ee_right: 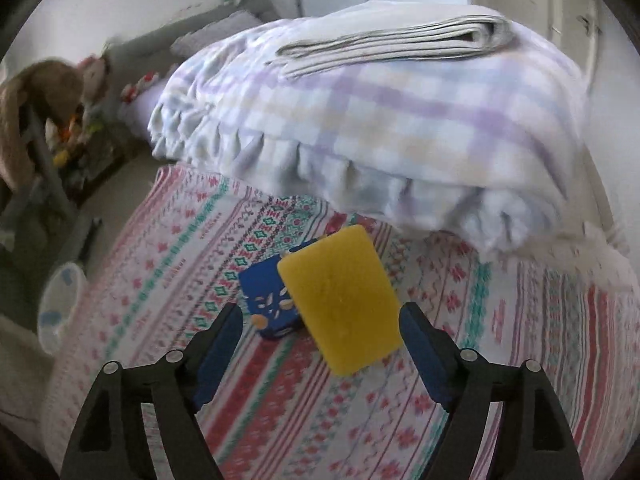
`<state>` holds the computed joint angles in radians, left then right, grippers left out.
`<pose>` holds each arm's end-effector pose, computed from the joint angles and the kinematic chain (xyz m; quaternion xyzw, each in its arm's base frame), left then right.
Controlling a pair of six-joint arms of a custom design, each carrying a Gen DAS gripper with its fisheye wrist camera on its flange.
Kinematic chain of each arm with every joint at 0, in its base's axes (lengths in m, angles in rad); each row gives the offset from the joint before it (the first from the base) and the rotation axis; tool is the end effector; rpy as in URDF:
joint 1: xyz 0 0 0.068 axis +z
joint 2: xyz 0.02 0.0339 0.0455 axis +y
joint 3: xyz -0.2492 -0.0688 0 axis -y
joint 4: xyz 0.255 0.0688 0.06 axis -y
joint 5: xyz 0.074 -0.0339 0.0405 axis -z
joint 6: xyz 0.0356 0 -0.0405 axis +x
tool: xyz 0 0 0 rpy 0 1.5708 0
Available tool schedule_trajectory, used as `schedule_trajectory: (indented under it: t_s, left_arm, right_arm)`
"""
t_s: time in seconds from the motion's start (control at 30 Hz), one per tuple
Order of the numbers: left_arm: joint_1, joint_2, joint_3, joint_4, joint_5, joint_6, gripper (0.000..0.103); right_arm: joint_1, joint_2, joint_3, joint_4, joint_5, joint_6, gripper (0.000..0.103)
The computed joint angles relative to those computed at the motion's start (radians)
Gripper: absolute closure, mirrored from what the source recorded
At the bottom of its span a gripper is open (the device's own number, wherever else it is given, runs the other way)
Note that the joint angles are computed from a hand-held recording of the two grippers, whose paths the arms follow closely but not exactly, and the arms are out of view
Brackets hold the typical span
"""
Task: Collect trash
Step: 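Grasp the yellow sponge with the right tool while the left tool grasps the blue snack box, then carry the yellow sponge and blue box over the wastebasket with both tools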
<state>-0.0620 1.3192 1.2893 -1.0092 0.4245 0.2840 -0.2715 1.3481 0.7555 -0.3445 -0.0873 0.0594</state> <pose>0.2672 -0.0313 0.3155 0.2169 0.9196 -0.1736 0.2778 0.2656 -0.0707 0.1757 0.1429 0.9386 0.0083 0.3139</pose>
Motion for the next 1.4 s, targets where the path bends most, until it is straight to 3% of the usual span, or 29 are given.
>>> schedule_trajectory:
  t_s: [0.13,0.23,0.33,0.47,0.63,0.73,0.9,1.1,1.17,1.2,1.4]
  left_arm:
    - [-0.103,-0.046,0.008,-0.009,-0.111,-0.016,0.020]
    - [-0.247,-0.013,0.036,0.005,-0.220,-0.074,0.020]
    - [-0.414,0.054,0.056,0.060,-0.317,-0.120,0.020]
    - [-0.592,0.228,0.113,0.145,-0.414,-0.157,0.020]
    - [-0.723,0.597,0.311,0.225,-0.441,-0.141,0.020]
    - [-0.753,0.839,0.504,0.198,-0.472,-0.106,0.020]
    - [-0.741,1.028,0.686,0.143,-0.429,-0.125,0.020]
    - [-0.741,1.101,0.733,0.149,-0.405,-0.124,0.020]
    - [-0.742,1.071,0.667,0.212,-0.383,-0.132,0.025]
    - [-0.740,1.067,0.654,0.228,-0.370,-0.137,0.035]
    - [-0.727,0.946,0.465,0.327,-0.326,-0.183,0.036]
  right_arm:
    - [-0.002,0.111,0.022,0.063,0.043,-0.053,0.021]
    - [-0.031,0.173,0.039,0.062,0.012,-0.073,0.042]
    - [-0.099,0.135,0.037,0.019,-0.088,-0.079,0.051]
    - [-0.203,0.033,0.041,-0.076,-0.201,-0.091,0.052]
    - [-0.424,-0.078,0.041,-0.204,-0.387,-0.057,0.052]
    - [-0.498,-0.113,0.047,-0.274,-0.426,-0.066,0.052]
    - [-0.562,-0.146,0.086,-0.328,-0.491,-0.072,0.052]
    - [-0.542,-0.129,0.098,-0.315,-0.510,-0.035,0.052]
    - [-0.519,-0.115,0.102,-0.296,-0.499,-0.013,0.052]
    - [-0.519,-0.115,0.102,-0.297,-0.500,-0.012,0.052]
    - [-0.522,-0.136,0.096,-0.296,-0.503,-0.003,0.052]
